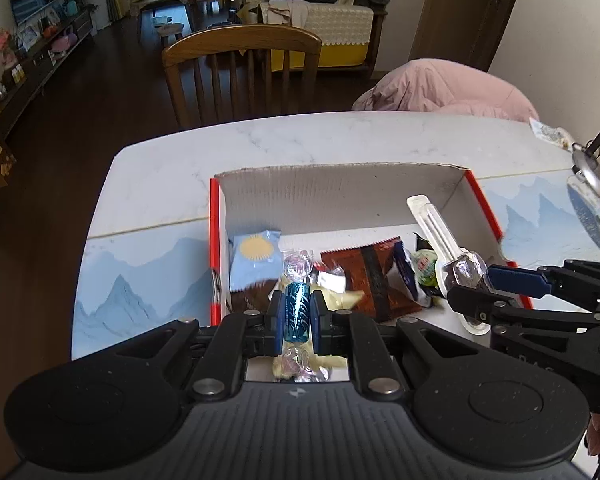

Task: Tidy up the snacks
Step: 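Carry the blue candy and lollipop into the red box and open both grippers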

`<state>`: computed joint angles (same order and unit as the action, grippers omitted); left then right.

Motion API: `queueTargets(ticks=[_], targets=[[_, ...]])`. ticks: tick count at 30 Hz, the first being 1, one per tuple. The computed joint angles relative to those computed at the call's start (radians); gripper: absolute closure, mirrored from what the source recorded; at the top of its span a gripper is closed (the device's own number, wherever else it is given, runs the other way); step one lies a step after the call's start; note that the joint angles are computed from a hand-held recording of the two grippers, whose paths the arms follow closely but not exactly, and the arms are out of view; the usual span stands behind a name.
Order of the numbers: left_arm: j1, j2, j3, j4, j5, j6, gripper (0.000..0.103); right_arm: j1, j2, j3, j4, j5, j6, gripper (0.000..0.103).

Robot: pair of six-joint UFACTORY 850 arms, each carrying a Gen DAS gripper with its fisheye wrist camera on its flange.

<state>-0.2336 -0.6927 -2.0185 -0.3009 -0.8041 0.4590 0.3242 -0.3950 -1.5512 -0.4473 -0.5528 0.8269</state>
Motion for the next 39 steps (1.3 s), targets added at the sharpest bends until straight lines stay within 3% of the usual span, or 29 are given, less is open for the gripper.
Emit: queueTargets(ticks=[13,31,39], targets=[[-0.039,-0.207,-0.282,0.181,-0.164,-0.123,0.09,-0.043,-0.148,-0.153,0.157,-0.061,-0.194,0.065],[-0.038,-0.249,-0.315,0.197,-0.2,-0.145,0.09,-0.059,-0.162,-0.159,0.216,-0.062,-0.222,0.065],[-0.022,-0.216,-0.27,0.15,-0.189,-0.13,0.089,-0.054,-0.101,-0.09,0.192,-0.004,-0.17,0.064]])
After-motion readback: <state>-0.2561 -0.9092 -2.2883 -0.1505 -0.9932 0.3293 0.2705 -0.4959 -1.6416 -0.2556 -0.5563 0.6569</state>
